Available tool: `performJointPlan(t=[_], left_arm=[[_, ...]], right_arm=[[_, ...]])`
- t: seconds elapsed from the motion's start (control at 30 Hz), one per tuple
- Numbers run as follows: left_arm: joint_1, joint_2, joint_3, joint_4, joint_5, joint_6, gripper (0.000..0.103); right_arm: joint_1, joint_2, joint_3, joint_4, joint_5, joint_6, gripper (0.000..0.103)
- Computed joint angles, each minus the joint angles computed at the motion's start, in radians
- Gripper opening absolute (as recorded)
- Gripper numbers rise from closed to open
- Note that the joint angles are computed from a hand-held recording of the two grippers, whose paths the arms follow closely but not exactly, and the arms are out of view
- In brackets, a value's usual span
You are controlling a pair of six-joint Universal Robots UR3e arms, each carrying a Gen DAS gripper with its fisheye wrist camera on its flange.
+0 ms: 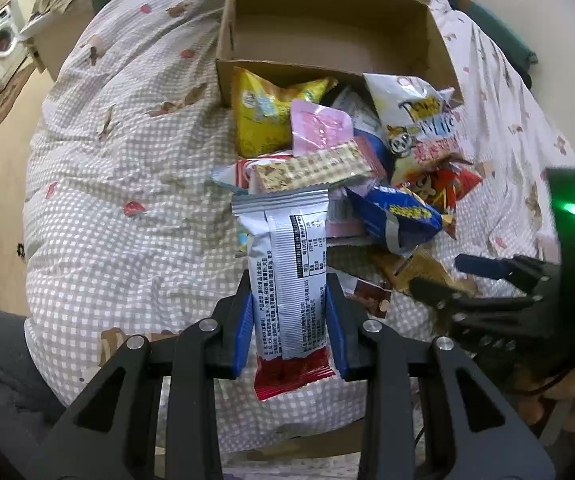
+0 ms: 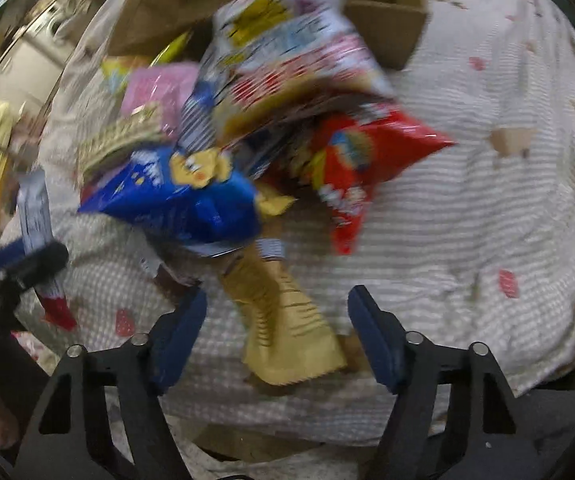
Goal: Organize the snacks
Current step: 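Grasp the white-and-red snack bar with the left tool while the right tool grasps the tan bag, then carry both snacks into the box and open both tools to release them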
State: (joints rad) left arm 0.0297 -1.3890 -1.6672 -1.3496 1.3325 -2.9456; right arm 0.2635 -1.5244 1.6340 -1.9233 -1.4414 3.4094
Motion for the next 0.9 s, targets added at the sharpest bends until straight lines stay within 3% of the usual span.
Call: performJointPlan(t=[0.1, 0.2, 0.33, 0.5, 0.7, 0.9], left_arm=[[-0.057, -0.046, 0.011, 0.041, 0.043, -0.056, 0.029], [-0.054, -0.053, 0.012, 0.034, 0.029, -0.070, 0.029], [-0.056, -0.059, 0.015, 0.044, 0.025, -0.073, 0.029], [-0.052, -0.057, 0.027, 0.042, 0.015, -0.076, 0.029], [-0.047, -0.038, 0.016, 0.065, 0.028, -0.083, 0.029], [-0.019, -0.010, 0.004, 0.080, 0.040, -0.093, 0.029]], right_arm=[[0.050, 0.072, -0.056, 0.028, -0.070, -0.006, 0.073], [0.057, 0.094, -0.058, 0.046, -0.055, -0.036, 0.048], [0.052, 0.049, -0.016, 0.020, -0.038, -0.047, 0.035], [-0.002, -0.087, 0.030, 0.067, 0.045, -0.055, 0.031], [-0.121, -0.267, 0.029, 0.231, 0.175, -0.139, 0.031], [-0.338, -0.406, -0.079, 0.485, 0.271, -0.324, 0.031]])
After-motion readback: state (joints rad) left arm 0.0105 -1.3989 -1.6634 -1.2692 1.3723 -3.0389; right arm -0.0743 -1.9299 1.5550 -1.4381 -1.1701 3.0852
